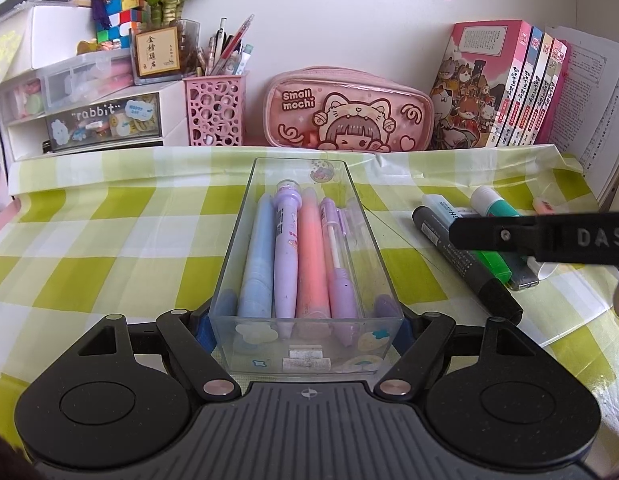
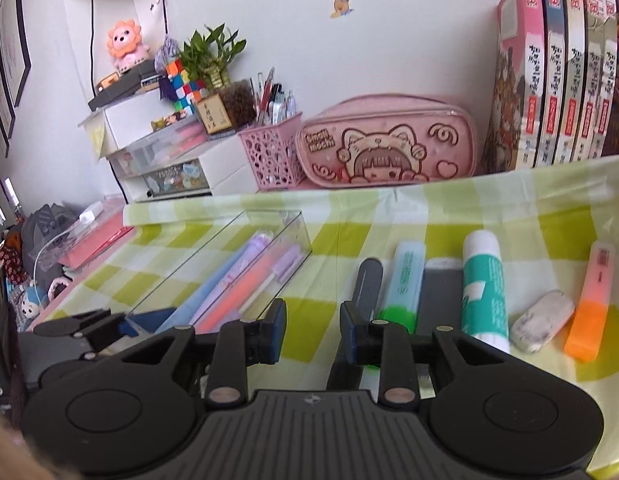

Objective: Organize stationery
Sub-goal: 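Move the right gripper to the black marker and grasp it, then carry the black marker into the clear tray and open the right gripper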

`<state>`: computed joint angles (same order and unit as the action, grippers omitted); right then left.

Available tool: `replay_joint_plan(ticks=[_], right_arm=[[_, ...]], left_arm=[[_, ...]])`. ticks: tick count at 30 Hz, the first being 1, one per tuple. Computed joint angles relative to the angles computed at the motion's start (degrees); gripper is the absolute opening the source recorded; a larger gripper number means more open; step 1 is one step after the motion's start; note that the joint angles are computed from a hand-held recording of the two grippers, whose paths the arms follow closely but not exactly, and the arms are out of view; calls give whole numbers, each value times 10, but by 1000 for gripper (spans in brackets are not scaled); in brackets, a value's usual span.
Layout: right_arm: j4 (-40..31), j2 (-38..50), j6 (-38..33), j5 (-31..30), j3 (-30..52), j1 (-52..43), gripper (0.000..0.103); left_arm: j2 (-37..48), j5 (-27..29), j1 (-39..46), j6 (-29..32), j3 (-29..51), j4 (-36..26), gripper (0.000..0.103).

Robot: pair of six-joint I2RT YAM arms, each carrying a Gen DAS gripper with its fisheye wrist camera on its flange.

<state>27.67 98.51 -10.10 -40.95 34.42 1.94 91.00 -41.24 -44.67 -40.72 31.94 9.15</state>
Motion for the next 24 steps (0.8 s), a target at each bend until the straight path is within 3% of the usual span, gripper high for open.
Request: replay_joint_plan(ticks=[11,24], right_arm=[[-33,24,-18,65,20,28,37],[-135,6,-55,171,69,90,37]], left_arm=[[1,-2,-3,-4,1,-1,76],[0,-2,-4,-5,0,1,77]])
